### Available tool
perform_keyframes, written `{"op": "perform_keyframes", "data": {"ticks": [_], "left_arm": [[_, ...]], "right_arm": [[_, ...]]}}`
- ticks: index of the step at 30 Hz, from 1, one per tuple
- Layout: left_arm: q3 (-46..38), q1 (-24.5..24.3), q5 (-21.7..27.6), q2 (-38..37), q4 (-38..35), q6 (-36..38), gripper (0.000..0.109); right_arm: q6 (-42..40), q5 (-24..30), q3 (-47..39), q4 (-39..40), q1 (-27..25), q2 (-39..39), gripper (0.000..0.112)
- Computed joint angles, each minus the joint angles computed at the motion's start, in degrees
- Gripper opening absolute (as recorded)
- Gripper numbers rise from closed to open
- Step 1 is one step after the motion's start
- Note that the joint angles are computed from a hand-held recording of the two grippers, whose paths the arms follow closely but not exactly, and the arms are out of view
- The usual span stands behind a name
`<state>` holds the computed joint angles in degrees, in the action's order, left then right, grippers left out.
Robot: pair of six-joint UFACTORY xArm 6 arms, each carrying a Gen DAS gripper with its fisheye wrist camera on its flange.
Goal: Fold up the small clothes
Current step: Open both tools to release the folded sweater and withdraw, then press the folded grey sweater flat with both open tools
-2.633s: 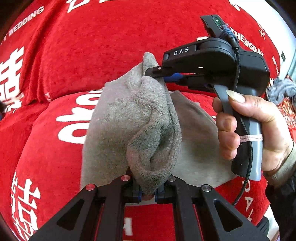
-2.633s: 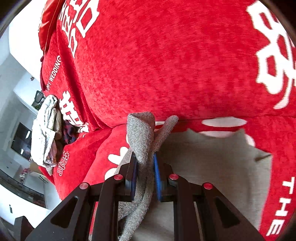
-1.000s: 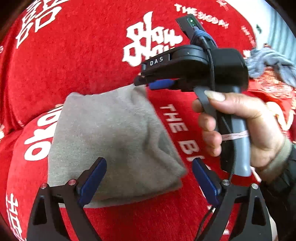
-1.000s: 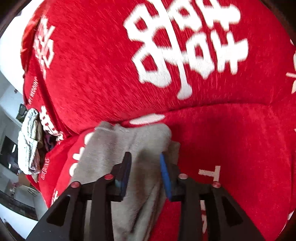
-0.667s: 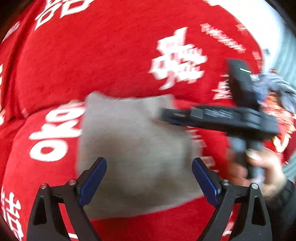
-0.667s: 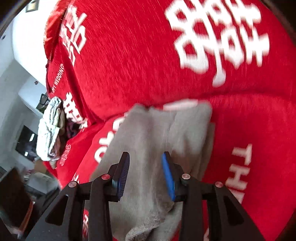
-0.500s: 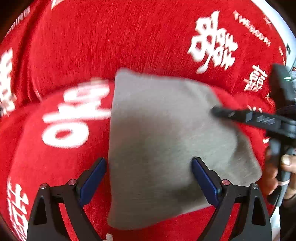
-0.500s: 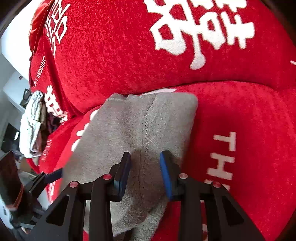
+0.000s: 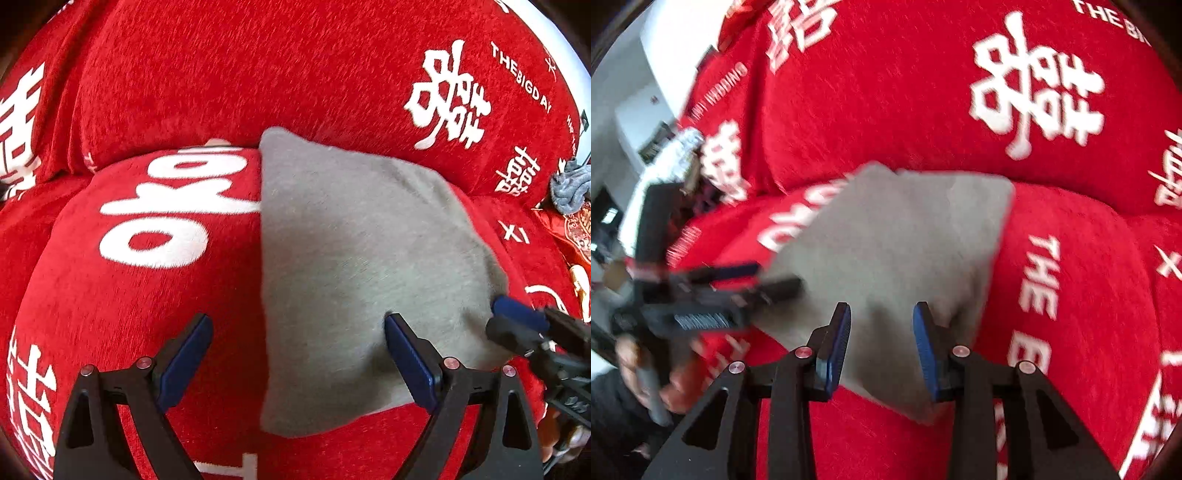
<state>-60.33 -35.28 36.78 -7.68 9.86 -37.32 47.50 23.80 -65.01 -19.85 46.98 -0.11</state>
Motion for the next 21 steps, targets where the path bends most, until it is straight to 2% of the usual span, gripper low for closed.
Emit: {"op": "perform_keyframes", "data": {"ticks": [2,4,6,8,10,11,15,18,21], "left_arm": [[1.11,-0.23,0.09,-0.63,0.76,0.53,0.094],[1.45,-0.67,0.48,-0.96,2.65,-0.13,0.094],[1.62,-1.17,1.18,-1.85,4.70,-1.27,0.094],[1.80,-1.48,0.85,-3.03,6.10,-1.76,0.094],[1.50,-1.57,-0.03,-3.57,7.63,-2.24,0.094],[0.95,-1.59,-0.38,-3.41,8.72,-2.64,0.094],[-4.12,-1.31,1.55,0.58,11.45,-2.72,0.094],[-7.74,-0.51,3.53,4.46,10.40,-1.46,0.094],[-8.47,0.04,2.31,5.84,8.46,0.80,0.094]], "right_arm": [[2.15,0.04,2.40,0.30,-0.25,-0.68,0.038],[5.91,-3.30,5.81,-2.77,-0.66,-2.30,0.038],[8.10,-2.23,6.12,-4.24,-0.15,-3.36,0.038],[10.37,-0.76,5.72,-6.15,0.42,-4.70,0.043],[12.82,-0.49,5.21,-9.37,0.60,-5.53,0.054],[13.76,-0.39,4.59,-10.82,0.62,-5.63,0.056],[10.72,1.29,-2.30,-9.69,0.02,-1.20,0.057],[4.68,2.94,-7.47,-4.07,-1.07,3.68,0.057],[0.89,5.93,-10.95,-0.31,-2.43,7.89,0.057]]}}
